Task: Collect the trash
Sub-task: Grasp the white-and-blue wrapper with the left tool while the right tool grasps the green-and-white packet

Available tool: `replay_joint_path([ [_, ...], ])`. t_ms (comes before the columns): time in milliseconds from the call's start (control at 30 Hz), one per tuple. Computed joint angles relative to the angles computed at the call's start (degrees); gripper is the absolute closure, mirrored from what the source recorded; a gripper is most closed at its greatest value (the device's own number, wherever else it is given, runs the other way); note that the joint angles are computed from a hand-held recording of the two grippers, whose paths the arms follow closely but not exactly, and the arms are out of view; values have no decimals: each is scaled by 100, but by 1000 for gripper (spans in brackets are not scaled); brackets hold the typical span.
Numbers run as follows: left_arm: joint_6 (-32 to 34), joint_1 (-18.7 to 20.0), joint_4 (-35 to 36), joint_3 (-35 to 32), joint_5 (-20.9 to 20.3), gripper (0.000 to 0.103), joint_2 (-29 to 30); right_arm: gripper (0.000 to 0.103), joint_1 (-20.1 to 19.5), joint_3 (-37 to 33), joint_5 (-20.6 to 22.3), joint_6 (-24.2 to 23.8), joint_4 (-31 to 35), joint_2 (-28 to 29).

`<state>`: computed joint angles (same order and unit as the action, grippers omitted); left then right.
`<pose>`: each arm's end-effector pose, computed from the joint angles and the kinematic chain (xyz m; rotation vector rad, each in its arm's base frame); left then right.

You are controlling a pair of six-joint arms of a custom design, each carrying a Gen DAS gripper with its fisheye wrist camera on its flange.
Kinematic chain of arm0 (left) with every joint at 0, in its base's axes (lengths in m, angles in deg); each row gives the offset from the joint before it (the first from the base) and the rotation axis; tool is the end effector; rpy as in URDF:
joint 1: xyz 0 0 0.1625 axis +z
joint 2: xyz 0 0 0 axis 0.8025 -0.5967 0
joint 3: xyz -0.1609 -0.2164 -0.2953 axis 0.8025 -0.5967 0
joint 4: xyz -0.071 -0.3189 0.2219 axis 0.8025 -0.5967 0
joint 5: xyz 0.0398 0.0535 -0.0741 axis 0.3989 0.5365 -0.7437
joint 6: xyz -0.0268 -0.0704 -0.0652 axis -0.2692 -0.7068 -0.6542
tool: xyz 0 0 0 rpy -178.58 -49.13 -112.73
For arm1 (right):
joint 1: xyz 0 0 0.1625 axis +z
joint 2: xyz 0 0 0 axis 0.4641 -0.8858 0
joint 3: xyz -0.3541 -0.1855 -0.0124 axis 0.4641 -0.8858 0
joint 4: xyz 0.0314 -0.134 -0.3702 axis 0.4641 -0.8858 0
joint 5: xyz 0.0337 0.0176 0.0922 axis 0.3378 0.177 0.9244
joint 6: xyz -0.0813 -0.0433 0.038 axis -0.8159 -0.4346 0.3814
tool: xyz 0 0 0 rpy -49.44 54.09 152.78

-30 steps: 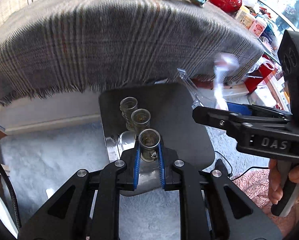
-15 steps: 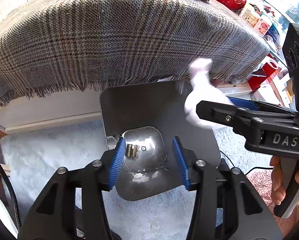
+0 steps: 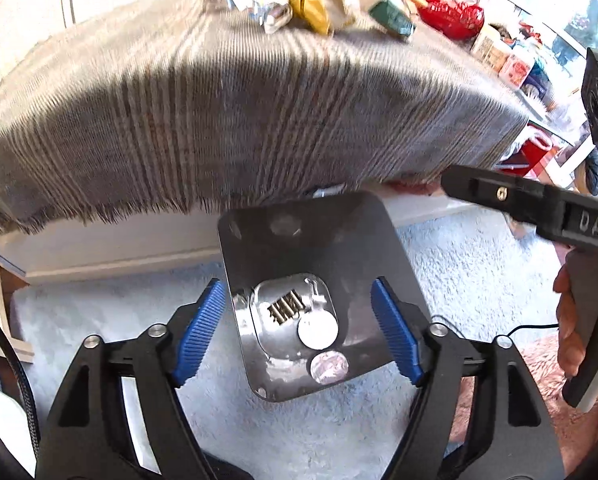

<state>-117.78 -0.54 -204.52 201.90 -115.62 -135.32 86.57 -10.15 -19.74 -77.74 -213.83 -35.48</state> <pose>-0.0988 -0.4818 0.3266 -0.0576 2.3494 -0.7969 0.3943 -0.6322 0.0786 0.9257 -2.6441 0.3232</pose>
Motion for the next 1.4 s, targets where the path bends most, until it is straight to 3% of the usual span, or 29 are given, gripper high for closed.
replay_joint_path([
  [167,17,-267,30,-190,394,22,-95,5,196,-370,-65,-295,-380,-5],
  [367,315,-352,65,-732,746,22,72,5,279,-1141,35,-366,-389,220],
  [533,868,-164,-134,-1163,964,22,311,5,300,-1988,86,-361,-70,718],
  [633,1136,33,-468,-1386,919,23,474,10,337,-2436,187,-401,177,1007],
  [700,1311,177,-697,-1539,823,23,595,24,331,-2673,353,-404,359,1182],
  [900,1662,475,-924,-1965,585,33,926,43,322,-3388,465,-382,848,1701],
  [1100,1879,658,-1043,-2172,487,34,1103,43,359,-3820,236,-442,998,2043],
  [1400,2436,857,-1246,-2618,339,34,1472,57,316,-3958,-231,-471,866,2129],
])
